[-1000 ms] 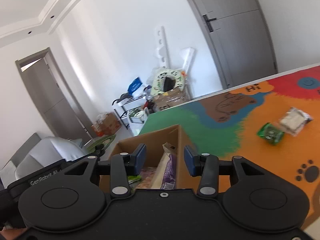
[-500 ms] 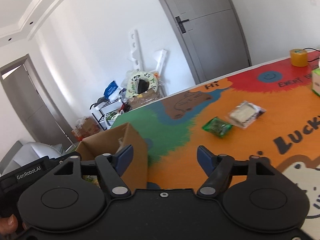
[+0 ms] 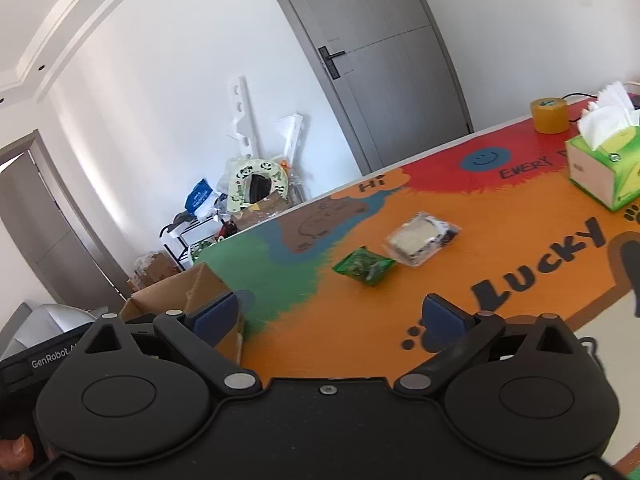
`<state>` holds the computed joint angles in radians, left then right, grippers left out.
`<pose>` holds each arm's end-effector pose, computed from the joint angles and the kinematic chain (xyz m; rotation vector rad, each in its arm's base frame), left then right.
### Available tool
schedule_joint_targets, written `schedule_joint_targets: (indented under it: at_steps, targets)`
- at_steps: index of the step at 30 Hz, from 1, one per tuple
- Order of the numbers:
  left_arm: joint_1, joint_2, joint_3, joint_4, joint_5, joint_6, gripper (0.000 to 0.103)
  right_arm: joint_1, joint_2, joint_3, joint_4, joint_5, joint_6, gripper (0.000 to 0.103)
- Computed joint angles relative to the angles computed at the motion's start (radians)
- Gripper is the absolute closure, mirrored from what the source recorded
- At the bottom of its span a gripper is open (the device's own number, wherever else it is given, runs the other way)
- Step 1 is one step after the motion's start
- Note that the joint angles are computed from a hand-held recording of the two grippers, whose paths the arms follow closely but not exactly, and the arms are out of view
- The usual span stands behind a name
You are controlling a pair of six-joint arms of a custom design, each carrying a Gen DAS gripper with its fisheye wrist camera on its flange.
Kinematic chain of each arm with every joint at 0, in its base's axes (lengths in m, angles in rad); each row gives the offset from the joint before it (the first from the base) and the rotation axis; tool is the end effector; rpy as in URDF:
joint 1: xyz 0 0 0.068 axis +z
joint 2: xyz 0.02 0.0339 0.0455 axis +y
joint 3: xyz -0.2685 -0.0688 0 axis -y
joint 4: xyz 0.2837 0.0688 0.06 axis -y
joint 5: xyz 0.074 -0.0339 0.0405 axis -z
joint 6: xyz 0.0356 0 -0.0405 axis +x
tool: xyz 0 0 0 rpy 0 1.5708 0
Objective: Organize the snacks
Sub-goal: 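Move both tools back over the small green pack and white pack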
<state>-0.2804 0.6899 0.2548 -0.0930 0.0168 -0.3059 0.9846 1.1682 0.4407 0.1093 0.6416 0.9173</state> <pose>0.1825 -0.0532 0.1640 -0.0168 2.1205 -0.3690 0.1561 0.1966 0.1573 0.2832 2.0675 0.4667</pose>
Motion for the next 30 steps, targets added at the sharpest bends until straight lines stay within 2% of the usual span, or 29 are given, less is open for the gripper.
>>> schedule_joint_targets:
  at_steps: [8,15,23,30]
  targets:
    - [-0.164,0.113,0.044,0.054,-0.125,-0.059,0.011,-0.069,-0.104,-0.074,-0.03,-0.053,-0.014,0.0]
    - [-0.242,0.28,0.115,0.164,-0.179,-0.067,0.011,-0.158,-0.161,-0.12,-0.028,-0.102,-0.048,0.002]
    - [-0.294,0.498,0.223,0.254,-0.216,-0.081,0.011,-0.289,-0.115,-0.119,0.047,-0.209,-0.139,0.006]
    - [-0.297,0.649,0.344,0.265,-0.211,-0.056,0.012,-0.411,-0.022,-0.071,0.104,-0.315,-0.225,0.007]
